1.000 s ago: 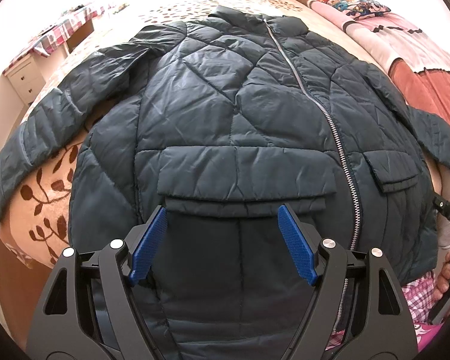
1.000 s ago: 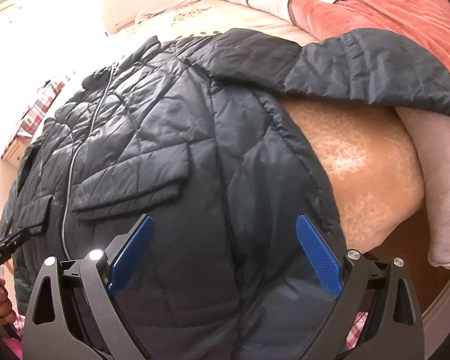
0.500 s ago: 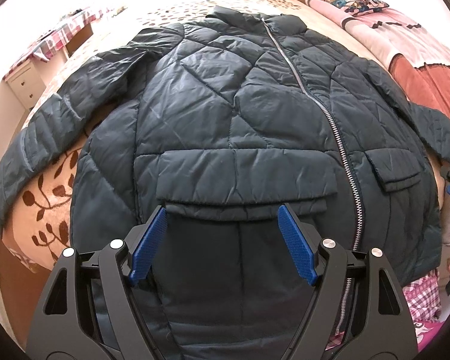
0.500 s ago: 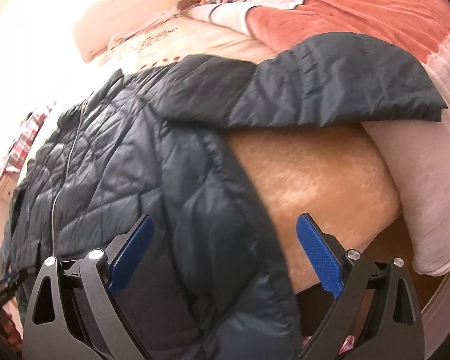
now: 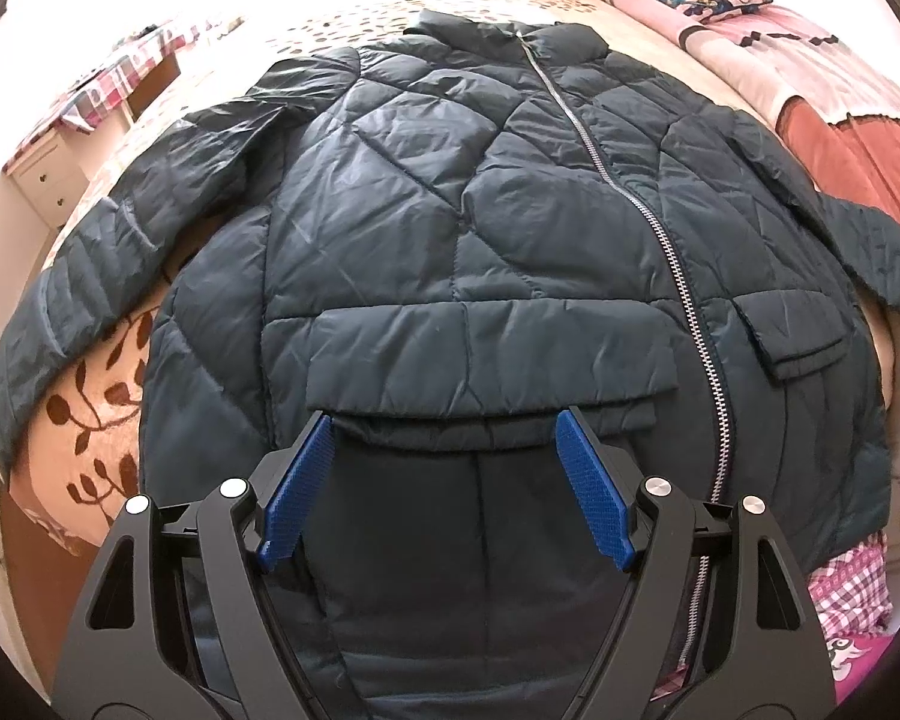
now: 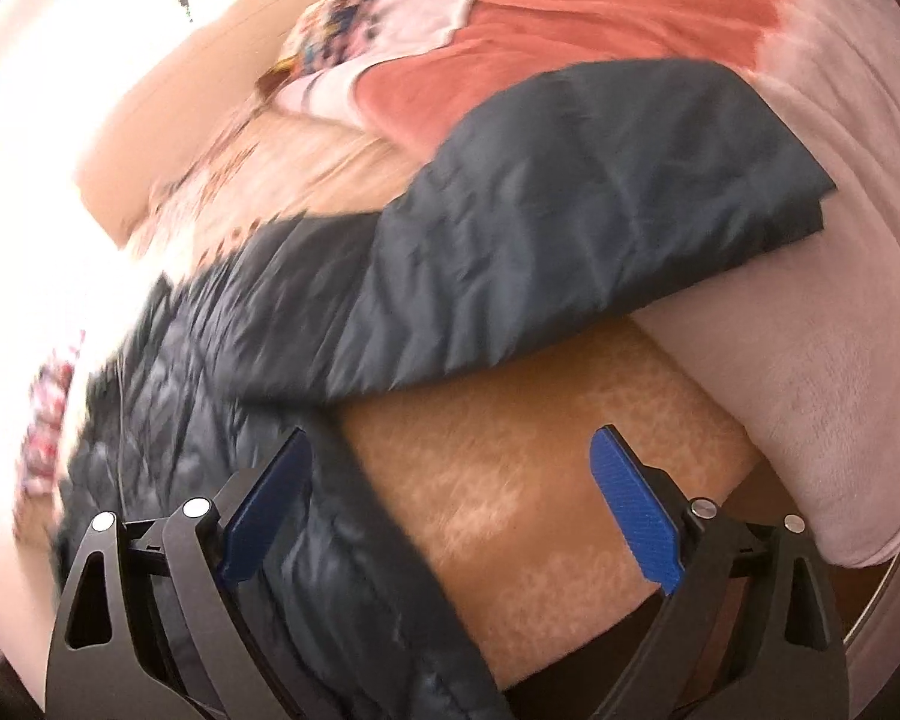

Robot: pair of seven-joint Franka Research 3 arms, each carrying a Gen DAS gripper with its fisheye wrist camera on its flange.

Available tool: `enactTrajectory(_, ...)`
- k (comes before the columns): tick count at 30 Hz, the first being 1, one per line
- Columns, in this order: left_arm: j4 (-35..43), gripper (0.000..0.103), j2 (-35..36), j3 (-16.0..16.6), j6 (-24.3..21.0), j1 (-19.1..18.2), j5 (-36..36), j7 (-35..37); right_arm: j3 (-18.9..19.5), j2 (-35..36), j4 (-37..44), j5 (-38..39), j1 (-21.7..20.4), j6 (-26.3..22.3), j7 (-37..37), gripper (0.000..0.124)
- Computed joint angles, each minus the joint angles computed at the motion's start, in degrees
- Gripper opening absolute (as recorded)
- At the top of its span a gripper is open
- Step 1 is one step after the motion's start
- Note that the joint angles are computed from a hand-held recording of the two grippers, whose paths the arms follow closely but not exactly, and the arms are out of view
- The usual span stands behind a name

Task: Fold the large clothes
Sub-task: 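Move the right gripper onto the jacket sleeve and close on it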

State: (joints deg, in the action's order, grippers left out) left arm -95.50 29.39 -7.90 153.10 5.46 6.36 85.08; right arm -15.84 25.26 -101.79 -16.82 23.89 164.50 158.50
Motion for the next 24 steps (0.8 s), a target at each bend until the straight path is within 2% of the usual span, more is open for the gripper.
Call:
enactTrajectory(6, 0.3, 0.076, 0.2, 0.1, -0.5, 0.0, 0.3, 0.1, -2.6, 1.1, 0.2, 1.7, 0.0, 1.5, 5.1, 0.083)
enactTrajectory(9, 0.2, 0.076, 0.1, 0.1, -0.5, 0.0, 0.3, 0.1, -2.4, 2.3, 1.4, 3.4, -1.1, 1.7, 5.6, 0.082)
enactTrajectory(13, 0.3, 0.076, 0.2, 0.1, -0.5, -0.1, 0.3, 0.0, -1.8, 4.3, 4.0, 5.6, -2.2, 0.3, 5.0, 0.074)
enactTrajectory(24, 0.1, 0.076, 0.2, -0.1, -0.7, 0.3, -0.2, 0.3, -2.8, 5.7, 6.4, 3.8, -1.8, -2.8, 6.2, 0.072)
